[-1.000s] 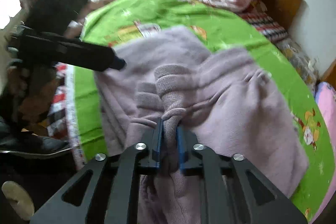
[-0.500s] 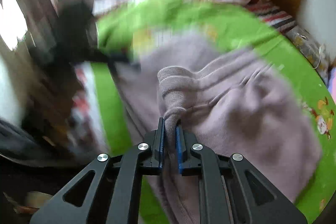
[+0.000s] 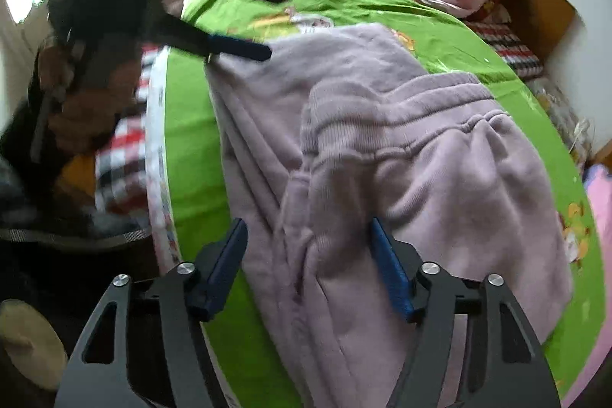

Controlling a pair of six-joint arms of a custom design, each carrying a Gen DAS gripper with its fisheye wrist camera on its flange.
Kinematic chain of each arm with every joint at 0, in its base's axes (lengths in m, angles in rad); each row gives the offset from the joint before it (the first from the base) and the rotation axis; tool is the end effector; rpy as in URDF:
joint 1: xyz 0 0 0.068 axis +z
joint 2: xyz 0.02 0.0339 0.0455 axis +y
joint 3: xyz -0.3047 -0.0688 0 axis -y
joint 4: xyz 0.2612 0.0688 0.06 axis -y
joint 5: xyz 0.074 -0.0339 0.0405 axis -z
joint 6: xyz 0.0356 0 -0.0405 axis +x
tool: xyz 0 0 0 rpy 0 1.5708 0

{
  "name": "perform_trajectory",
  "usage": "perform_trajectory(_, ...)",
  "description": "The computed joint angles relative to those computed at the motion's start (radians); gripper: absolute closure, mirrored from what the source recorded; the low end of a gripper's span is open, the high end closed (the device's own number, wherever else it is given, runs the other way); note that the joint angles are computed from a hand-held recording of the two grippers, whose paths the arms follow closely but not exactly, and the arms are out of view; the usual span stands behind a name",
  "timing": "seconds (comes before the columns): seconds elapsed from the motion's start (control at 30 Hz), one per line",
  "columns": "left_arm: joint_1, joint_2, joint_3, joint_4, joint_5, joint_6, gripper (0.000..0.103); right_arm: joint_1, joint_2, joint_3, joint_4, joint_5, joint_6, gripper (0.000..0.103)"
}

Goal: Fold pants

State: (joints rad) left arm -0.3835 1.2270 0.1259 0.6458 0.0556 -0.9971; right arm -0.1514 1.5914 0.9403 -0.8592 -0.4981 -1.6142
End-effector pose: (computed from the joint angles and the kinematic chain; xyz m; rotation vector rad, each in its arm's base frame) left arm 0.1731 -0.0720 0.1464 -0.6145 2.0634 -0.9012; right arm 0.2762 -0.0249 0.2025 -1.8154 1.9918 0.3722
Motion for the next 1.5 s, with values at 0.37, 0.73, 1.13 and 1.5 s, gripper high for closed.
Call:
perform_trajectory(0.37, -0.003, -0.001, -0.043, 0.049, -0.005, -0.024, 0.002, 0.019, -0.123, -0.197, 0.244, 0.021, -0.014, 0.038)
perform_trajectory(0.73, -0.025, -0.002, -0.036, 0.04, -0.026, -0.032, 0.002, 0.042, -0.159, -0.267, 0.378, 0.032, 0.033, 0.045)
perform_trajectory(1.13, 0.032, 0.027, 0.046, 0.06, 0.159, -0.021, 0.002, -0.159, 0.102, 0.157, -0.182, -0.276, -0.04, 0.083)
perform_trajectory(1.5, 0.146, 0.45, 0.224, 0.279, 0.514, -0.093, 0.002, -0.2, 0.197, 0.242, -0.319, -0.311, -0.087, 0.084)
